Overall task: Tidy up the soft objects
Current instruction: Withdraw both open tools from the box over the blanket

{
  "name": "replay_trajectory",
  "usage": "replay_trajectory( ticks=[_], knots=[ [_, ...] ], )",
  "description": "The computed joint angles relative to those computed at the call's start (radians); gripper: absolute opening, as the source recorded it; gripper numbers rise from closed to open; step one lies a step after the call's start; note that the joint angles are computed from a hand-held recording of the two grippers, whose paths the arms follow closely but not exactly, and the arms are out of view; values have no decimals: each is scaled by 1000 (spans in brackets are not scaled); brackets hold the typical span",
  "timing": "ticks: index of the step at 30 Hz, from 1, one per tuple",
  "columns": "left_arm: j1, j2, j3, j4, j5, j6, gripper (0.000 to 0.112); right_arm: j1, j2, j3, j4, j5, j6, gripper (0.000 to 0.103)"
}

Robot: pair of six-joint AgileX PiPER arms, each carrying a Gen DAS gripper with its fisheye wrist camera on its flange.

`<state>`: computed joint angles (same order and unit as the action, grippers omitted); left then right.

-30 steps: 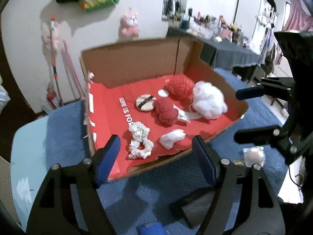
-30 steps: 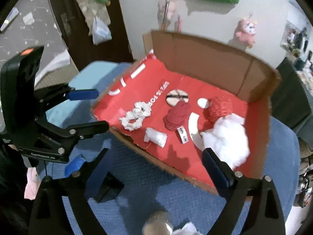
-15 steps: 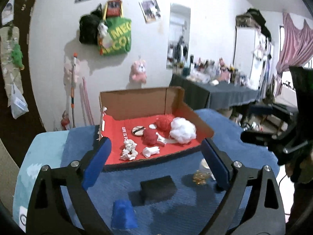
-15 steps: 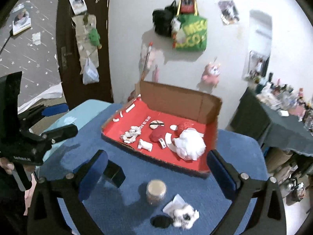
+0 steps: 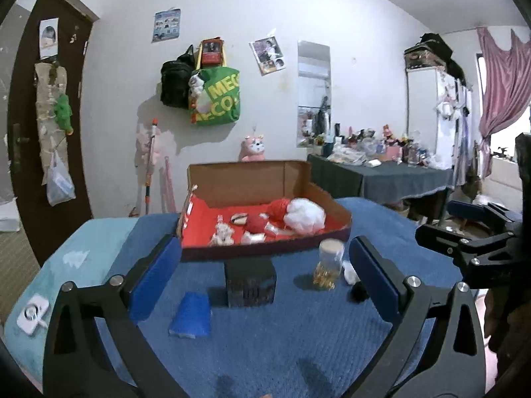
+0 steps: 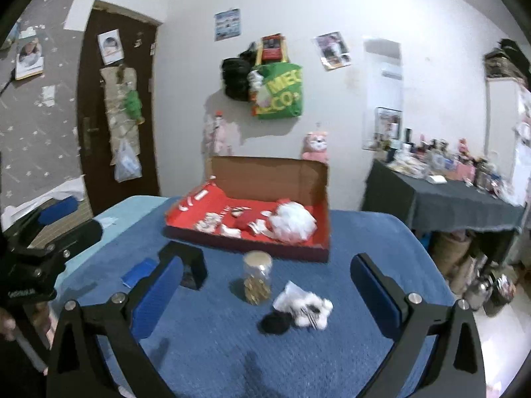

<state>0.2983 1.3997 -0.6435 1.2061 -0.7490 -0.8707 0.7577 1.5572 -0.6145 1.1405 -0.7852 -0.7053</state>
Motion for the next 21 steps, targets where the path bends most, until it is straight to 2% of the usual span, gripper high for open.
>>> replay_trajectory(
  ticks=[4, 6, 11, 21],
  knots=[
    [-51, 71, 69, -182, 34, 188, 103, 31, 153, 21, -27, -139, 145, 103],
    [-72, 116, 71, -223, 63, 231, 103, 26, 206, 19, -47, -149, 190, 103],
    [-98, 201, 65, -249, 104, 259, 103, -36, 311, -2, -147, -80, 308, 103],
    [-111, 265, 19, -235, 156, 240, 103, -123, 355, -22, -273, 34, 424, 103]
  ],
)
